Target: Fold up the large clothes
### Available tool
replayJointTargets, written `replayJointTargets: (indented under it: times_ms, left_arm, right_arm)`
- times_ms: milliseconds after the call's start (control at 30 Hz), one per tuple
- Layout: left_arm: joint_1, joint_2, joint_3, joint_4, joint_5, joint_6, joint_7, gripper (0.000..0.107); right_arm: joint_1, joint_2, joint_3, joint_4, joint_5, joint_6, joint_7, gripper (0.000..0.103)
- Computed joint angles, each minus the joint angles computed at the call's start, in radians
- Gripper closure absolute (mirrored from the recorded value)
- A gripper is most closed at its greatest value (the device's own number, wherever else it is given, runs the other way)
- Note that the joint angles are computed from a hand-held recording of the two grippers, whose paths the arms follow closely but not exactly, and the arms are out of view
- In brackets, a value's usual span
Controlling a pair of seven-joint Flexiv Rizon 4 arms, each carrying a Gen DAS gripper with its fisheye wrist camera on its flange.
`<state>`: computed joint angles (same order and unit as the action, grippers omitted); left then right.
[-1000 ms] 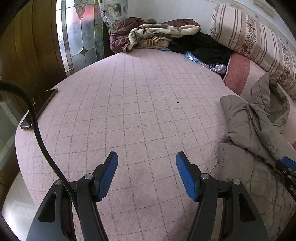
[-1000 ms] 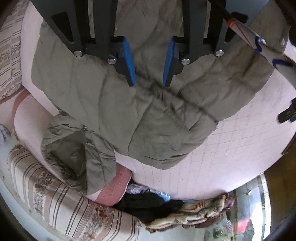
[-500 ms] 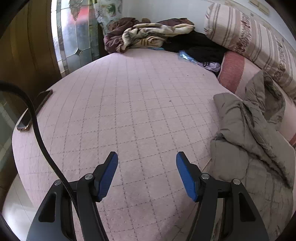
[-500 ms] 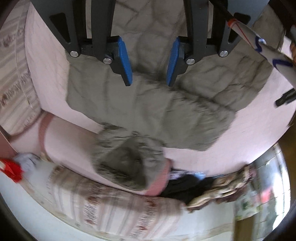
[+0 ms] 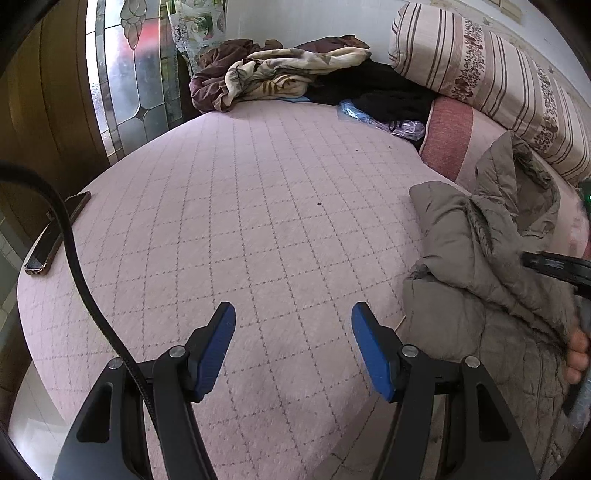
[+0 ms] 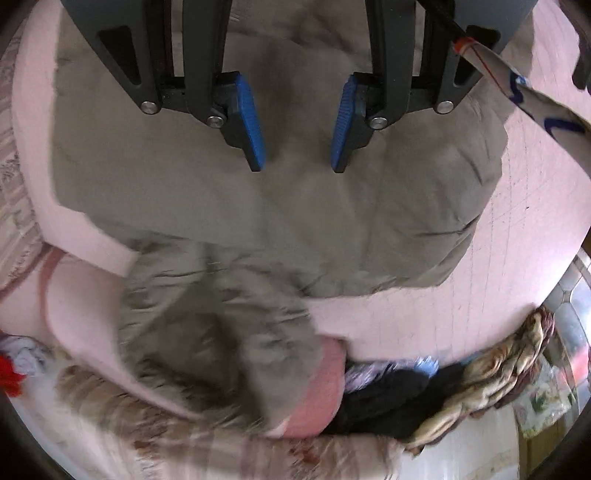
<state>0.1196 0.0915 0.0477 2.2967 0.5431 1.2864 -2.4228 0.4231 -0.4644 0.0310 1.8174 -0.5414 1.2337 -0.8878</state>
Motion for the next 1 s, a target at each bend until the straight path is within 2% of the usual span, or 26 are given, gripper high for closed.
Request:
replayJointTargets:
  times_ms: [33,67,100,233,367,433,500,533,567,633,667,733,867,967,1000]
  left_arm:
    - [0.001,-0.003,0.004,0.0,-0.006,0.005,0.011,0.042]
    - [0.002,-0.007,0.004,-0.003,-0.01,0.005,0.013,0.042]
    - [0.0,-0.014,0.006,-0.002,-0.027,0.011,0.029,0.042]
    - [-0.006,-0.027,0.01,-0.011,-0.045,0.015,0.047,0.042]
    - [-0.014,-0.028,-0.002,-0.04,0.025,-0.023,0.003,0.042]
    - [-0.017,-0.02,-0.008,-0.054,0.077,-0.046,-0.036,0.042]
    - [-0.019,-0.015,-0.01,-0.062,0.108,-0.062,-0.061,0.042]
    - [-0.02,-0.015,-0.008,-0.063,0.11,-0.065,-0.063,0.042]
    - [-0.022,-0.015,-0.004,-0.06,0.1,-0.063,-0.056,0.042]
    - [-0.024,-0.015,0.006,-0.049,0.071,-0.052,-0.03,0.042]
    - [-0.024,-0.014,0.01,-0.042,0.055,-0.041,-0.017,0.042]
    - [-0.022,-0.012,0.01,-0.037,0.046,-0.029,-0.014,0.042]
    - [-0.019,-0.015,-0.006,-0.053,0.074,-0.051,-0.029,0.042]
    - [-0.024,-0.022,-0.01,-0.07,0.091,-0.075,-0.046,0.042]
    - [-0.027,-0.023,-0.01,-0.072,0.093,-0.08,-0.049,0.042]
  right_arm:
    - [-0.006,-0.026,0.031,-0.034,0.022,-0.023,-0.039,0.074]
    - [0.002,-0.04,0.036,-0.052,0.025,-0.032,-0.053,0.087]
    - [0.005,-0.057,0.05,-0.075,0.036,-0.041,-0.076,0.09]
    - [0.043,-0.101,0.044,-0.135,0.043,-0.076,-0.097,0.092]
    - [0.023,-0.115,0.069,-0.167,0.109,-0.075,-0.128,0.092]
    - [0.033,-0.091,0.05,-0.14,0.104,-0.039,-0.117,0.092]
    - [0.058,-0.052,0.012,-0.087,0.077,0.015,-0.066,0.083]
    - [0.08,-0.021,-0.024,-0.04,0.043,0.054,-0.02,0.069]
    - [0.109,0.006,-0.071,0.007,-0.011,0.091,0.037,0.059]
    - [0.144,0.046,-0.134,0.075,-0.118,0.13,0.121,0.058]
    - [0.141,0.054,-0.135,0.089,-0.148,0.134,0.139,0.058]
    - [0.127,0.052,-0.12,0.1,-0.188,0.13,0.157,0.058]
    - [0.095,-0.014,-0.044,0.031,-0.15,0.026,0.109,0.058]
    - [0.125,-0.014,-0.089,0.035,-0.237,0.016,0.152,0.058]
    - [0.114,-0.004,-0.077,0.04,-0.238,0.017,0.147,0.058]
